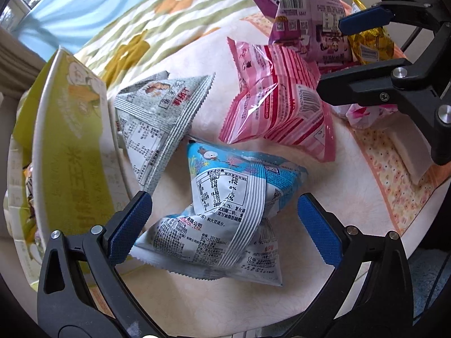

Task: Organize snacks
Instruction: 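Grasp blue-white bag with left tool while right tool grasps pink bag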

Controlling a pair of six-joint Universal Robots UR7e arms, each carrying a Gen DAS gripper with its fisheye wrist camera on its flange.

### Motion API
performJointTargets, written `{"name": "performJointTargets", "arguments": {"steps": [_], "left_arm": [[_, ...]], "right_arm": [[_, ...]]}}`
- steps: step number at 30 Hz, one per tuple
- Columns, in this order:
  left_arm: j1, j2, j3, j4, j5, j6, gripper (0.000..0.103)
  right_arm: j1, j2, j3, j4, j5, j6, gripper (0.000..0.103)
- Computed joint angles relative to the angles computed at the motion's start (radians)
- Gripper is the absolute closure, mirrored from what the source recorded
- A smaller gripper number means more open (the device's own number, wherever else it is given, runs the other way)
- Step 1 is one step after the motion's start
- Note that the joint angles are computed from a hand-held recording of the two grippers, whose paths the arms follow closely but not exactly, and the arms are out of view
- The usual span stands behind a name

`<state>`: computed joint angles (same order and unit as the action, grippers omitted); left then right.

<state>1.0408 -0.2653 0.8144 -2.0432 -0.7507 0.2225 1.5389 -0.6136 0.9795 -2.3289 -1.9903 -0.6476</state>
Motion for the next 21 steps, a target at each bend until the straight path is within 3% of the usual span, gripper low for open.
{"name": "performJointTargets", "arguments": {"steps": [2, 4, 13, 21], "left_arm": [[0.007, 0.012, -0.016, 0.032, 0.006, -0.017, 0.006], [0.015, 0.013, -0.026, 0.052, -0.017, -0.026, 0.018], [0.028, -0.014, -0.005, 0.041, -0.067, -0.038, 0.029], [0.032, -0.050, 0.047, 0.028, -0.070, -0.070, 0.031]], "right_arm": [[0.004, 0.022, -0.032, 0.029, -0.013, -0.011, 0.008], [0.006, 0.034, -0.044, 0.039, -0.015, -0.034, 0.008], [0.008, 0.071, -0.076, 0.069, -0.023, -0.095, 0.008], [0.006, 0.106, -0.094, 0.073, -0.060, -0.163, 0.008]]}}
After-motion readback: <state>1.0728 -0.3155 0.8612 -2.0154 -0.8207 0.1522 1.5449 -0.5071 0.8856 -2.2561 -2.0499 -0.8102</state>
